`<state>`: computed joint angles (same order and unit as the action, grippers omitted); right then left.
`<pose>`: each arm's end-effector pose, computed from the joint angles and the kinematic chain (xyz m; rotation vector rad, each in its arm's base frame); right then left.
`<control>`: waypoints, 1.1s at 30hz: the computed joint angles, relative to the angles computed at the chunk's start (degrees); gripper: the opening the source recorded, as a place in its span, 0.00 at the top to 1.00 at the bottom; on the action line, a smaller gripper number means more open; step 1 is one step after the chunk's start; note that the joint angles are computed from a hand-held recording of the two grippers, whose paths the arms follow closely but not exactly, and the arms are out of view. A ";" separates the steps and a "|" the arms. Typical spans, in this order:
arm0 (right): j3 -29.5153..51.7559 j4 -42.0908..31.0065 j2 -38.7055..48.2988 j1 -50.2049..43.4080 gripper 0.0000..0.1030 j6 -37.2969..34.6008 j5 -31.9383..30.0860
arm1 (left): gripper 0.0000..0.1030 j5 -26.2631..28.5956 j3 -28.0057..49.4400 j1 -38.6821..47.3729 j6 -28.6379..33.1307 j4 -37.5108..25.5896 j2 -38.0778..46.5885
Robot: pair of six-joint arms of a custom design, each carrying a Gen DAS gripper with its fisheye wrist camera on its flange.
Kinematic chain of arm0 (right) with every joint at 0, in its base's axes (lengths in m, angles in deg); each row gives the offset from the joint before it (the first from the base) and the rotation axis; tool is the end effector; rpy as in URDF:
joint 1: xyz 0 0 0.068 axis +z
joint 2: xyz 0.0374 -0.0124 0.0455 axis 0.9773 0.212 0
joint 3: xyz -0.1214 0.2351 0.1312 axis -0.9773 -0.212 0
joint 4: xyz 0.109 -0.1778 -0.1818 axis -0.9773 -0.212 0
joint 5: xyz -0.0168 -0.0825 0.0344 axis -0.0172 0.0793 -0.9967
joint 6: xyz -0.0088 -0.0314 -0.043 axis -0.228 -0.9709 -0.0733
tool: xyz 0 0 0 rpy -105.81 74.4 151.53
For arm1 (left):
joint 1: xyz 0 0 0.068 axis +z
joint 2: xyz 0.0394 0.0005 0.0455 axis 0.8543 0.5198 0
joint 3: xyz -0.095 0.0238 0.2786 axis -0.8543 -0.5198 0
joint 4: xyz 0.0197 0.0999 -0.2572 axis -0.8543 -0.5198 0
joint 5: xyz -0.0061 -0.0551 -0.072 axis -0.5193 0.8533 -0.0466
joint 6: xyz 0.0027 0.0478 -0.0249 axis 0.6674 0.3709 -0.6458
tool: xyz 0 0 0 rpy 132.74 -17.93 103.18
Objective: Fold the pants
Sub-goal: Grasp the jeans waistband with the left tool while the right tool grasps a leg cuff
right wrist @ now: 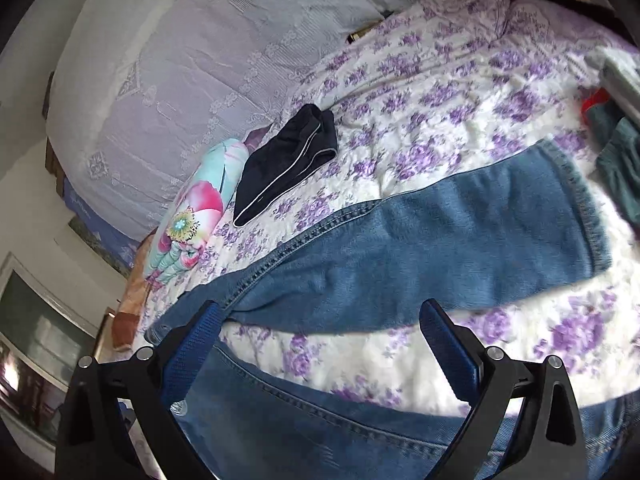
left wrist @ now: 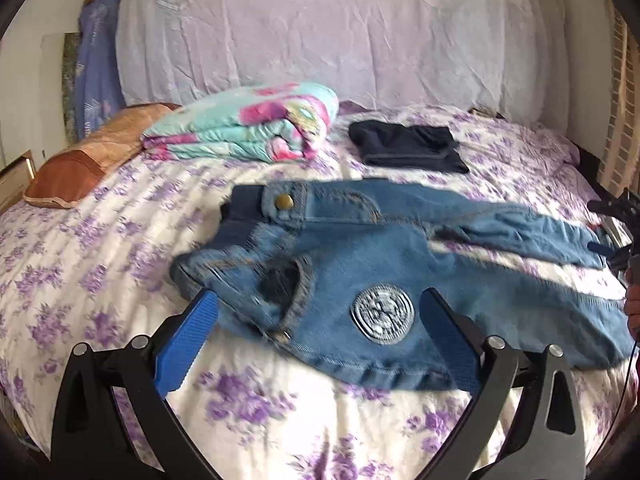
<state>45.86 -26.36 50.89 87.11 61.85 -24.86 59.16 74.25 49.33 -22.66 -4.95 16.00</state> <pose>0.2265 0.0370 0.1316 0.7666 2.1218 0.5492 0.2945 -0.0544 0.1402 0.3569 2.1346 -0.2257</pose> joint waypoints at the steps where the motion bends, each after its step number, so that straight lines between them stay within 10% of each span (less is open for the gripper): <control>1: 2.15 1.34 3.64 -2.07 0.03 0.75 -4.17 | 0.05 1.87 2.28 0.87 -0.78 -2.25 -0.27; 9: 19.31 6.26 26.19 -6.52 0.03 11.28 -18.55 | 0.05 1.60 37.05 1.84 -9.06 -27.04 20.58; 13: 26.12 7.98 36.44 -7.34 0.03 15.57 -23.78 | 0.05 13.98 57.40 6.18 -17.07 -40.96 37.95; 20: 30.16 7.55 40.33 -6.40 0.05 9.68 -20.54 | 0.04 13.19 52.74 5.28 -15.65 -31.02 38.72; 22: 29.58 7.02 39.82 -5.19 0.21 7.93 -16.69 | 0.04 14.04 53.15 5.26 -16.40 -31.34 38.94; 25: 26.48 11.81 40.10 -6.19 0.74 6.32 -14.83 | 0.04 15.38 53.85 5.93 -16.57 -31.61 39.34; 33: 18.07 24.79 34.30 -5.83 0.90 6.85 -13.95 | 0.04 17.12 52.85 6.73 -16.69 -30.42 38.90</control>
<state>63.93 -1.57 85.19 81.28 68.70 -38.81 76.28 127.10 56.06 -39.35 -35.36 54.90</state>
